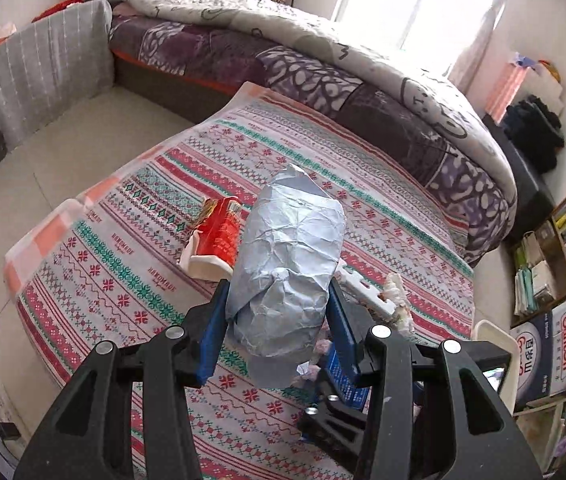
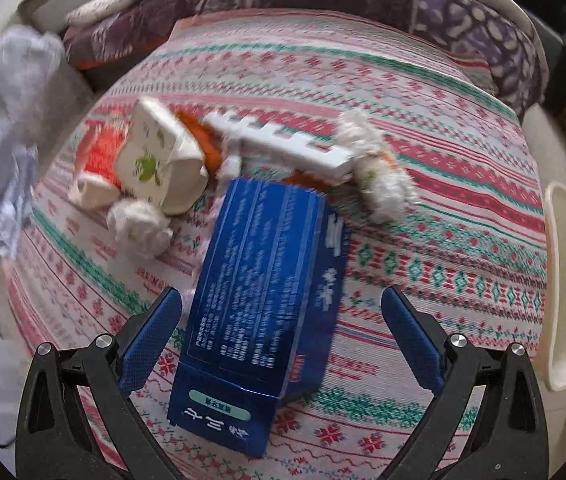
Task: Collect trash
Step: 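Grasp the crumpled foil with the left tool while the right tool grasps the blue medicine box, then carry the blue medicine box over the white bin and open the right tool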
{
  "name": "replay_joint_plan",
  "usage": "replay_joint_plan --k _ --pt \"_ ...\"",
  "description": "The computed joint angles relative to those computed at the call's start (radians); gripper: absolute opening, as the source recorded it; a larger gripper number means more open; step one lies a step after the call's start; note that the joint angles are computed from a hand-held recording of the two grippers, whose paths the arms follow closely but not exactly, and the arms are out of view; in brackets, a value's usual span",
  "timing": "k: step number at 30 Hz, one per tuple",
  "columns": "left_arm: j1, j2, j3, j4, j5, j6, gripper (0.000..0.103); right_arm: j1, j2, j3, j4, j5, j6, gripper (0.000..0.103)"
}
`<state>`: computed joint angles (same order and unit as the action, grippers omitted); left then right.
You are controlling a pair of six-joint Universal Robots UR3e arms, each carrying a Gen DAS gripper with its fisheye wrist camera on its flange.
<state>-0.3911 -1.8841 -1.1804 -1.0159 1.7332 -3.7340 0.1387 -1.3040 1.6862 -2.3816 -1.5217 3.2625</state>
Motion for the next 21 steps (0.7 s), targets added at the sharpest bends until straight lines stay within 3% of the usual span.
replay_joint_plan --k 3,6,10,21 --pt "0.008 0.010 -0.015 0.001 -0.008 0.006 0.047 0.003 0.015 0.003 0.007 -0.002 -0.008 0.095" --pt "0.013 0.014 -0.019 0.002 -0.012 0.003 0.047 -0.027 -0.003 0.019 0.032 0.063 -0.026 0.076" --pt "0.017 0.020 -0.029 0.005 -0.013 -0.002 0.047 -0.031 -0.047 0.063 -0.017 0.064 -0.055 0.061" --pt "-0.030 -0.037 0.039 -0.008 0.036 -0.003 0.047 -0.119 -0.179 0.123 -0.072 0.158 -0.078 0.055"
